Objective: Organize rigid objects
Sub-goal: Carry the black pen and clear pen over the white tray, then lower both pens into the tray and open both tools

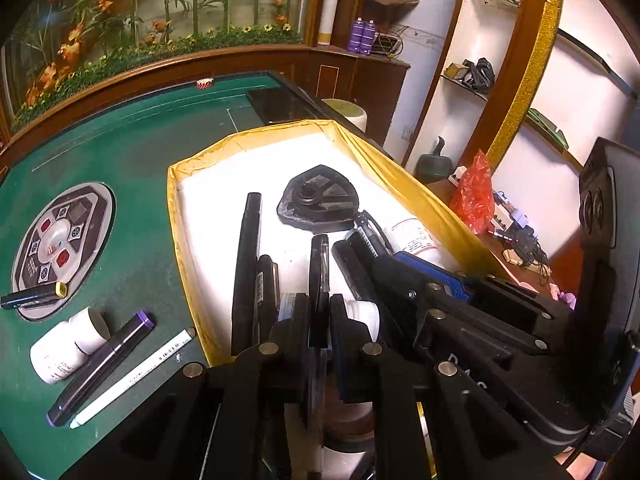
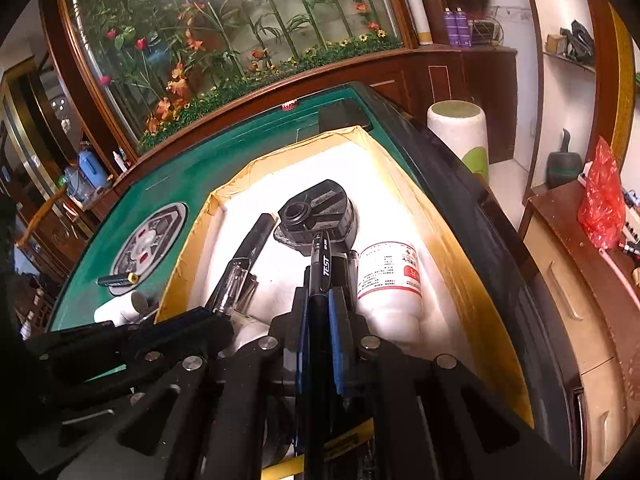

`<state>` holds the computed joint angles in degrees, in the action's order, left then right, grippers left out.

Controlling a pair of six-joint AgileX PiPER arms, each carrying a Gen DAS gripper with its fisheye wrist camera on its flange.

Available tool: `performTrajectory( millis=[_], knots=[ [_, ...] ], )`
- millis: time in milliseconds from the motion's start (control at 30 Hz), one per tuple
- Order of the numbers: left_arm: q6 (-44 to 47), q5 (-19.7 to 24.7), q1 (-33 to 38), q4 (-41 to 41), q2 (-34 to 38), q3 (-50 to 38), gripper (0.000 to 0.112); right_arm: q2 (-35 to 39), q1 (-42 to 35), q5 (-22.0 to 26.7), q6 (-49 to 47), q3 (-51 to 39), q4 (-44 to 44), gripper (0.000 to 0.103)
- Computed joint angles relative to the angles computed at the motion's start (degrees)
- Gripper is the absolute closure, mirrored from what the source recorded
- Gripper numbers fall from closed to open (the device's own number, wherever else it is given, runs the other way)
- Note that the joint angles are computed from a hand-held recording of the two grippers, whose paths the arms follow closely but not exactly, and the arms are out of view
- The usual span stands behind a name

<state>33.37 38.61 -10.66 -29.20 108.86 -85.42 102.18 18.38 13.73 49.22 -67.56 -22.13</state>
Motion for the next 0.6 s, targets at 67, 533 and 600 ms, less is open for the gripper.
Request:
performTrajectory(
  millis=[67,533,600],
  knots=[
    [1.00,-0.08,0.20,-0.77,0.03,0.18,0.103,0.31,0.06,0.31,-0.14,-0.22,0.01,0.094],
    [3.59,-0.76,0.87,-2.96,-0.59,1.40,0.103,-1.42,-0.10,-2.00,8.08,2.20,-7.29,0.093],
    [3.79,-1.45,0.66,-2.90,-1.00,2.00,0.103,-1.94,-0.26,-2.88,9.11,2.77,-8.23,0.093]
  ],
)
